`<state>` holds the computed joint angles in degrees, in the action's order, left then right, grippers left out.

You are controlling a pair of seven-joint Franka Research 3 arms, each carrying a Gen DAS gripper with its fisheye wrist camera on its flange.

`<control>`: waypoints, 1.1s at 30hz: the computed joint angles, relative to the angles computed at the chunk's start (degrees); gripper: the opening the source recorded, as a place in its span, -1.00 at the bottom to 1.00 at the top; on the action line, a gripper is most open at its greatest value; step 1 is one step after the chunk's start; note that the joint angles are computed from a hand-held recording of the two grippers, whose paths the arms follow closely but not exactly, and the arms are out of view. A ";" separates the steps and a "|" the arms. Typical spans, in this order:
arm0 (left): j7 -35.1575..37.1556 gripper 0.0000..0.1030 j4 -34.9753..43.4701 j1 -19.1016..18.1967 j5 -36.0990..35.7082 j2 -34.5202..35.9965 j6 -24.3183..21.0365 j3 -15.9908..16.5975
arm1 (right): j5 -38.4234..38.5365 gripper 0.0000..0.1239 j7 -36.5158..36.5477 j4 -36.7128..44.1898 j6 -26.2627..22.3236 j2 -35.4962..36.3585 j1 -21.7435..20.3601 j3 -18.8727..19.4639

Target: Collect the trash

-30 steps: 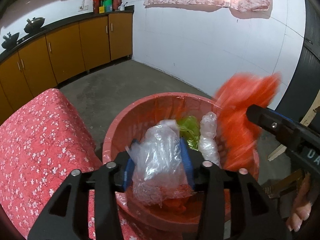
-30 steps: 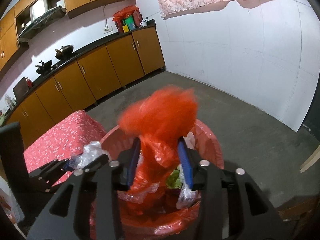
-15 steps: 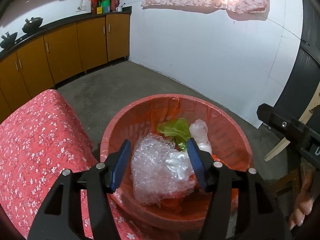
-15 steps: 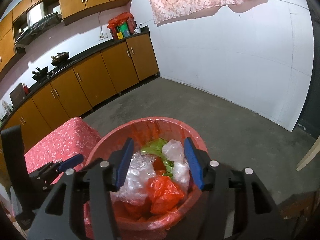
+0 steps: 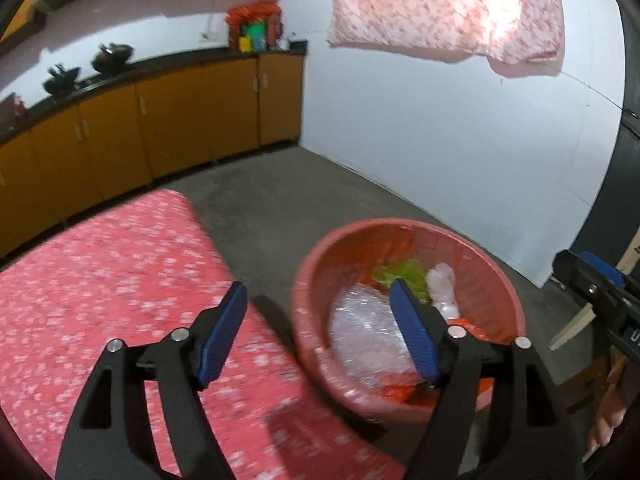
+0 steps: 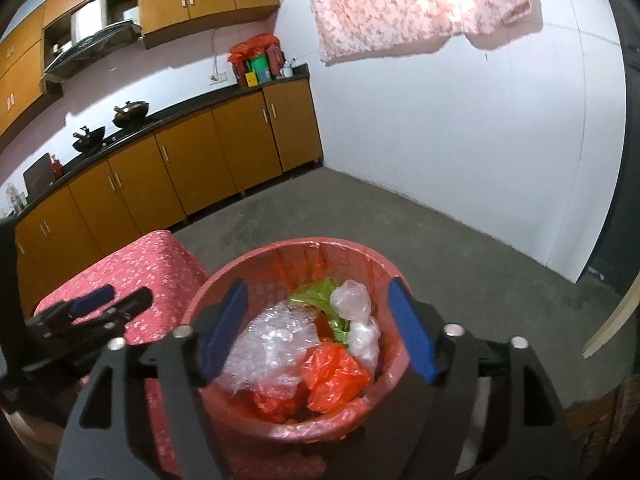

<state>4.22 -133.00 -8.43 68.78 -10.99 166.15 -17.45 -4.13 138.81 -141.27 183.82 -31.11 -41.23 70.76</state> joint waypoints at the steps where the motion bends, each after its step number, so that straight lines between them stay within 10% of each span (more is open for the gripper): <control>1: -0.97 0.51 -1.39 0.13 0.46 -1.96 -0.54 -0.03 | 0.13 0.32 0.13 -0.18 -0.06 -0.72 0.74 -0.36; 11: -2.08 0.88 -14.68 2.12 -4.83 -20.33 -5.53 -2.60 | 1.86 0.59 1.90 -2.80 -1.42 -8.60 9.85 -4.10; 33: 4.77 0.96 -29.76 -4.82 -23.59 -49.82 -22.15 -8.67 | -5.23 0.59 9.96 -6.62 -11.69 -19.35 26.60 -11.52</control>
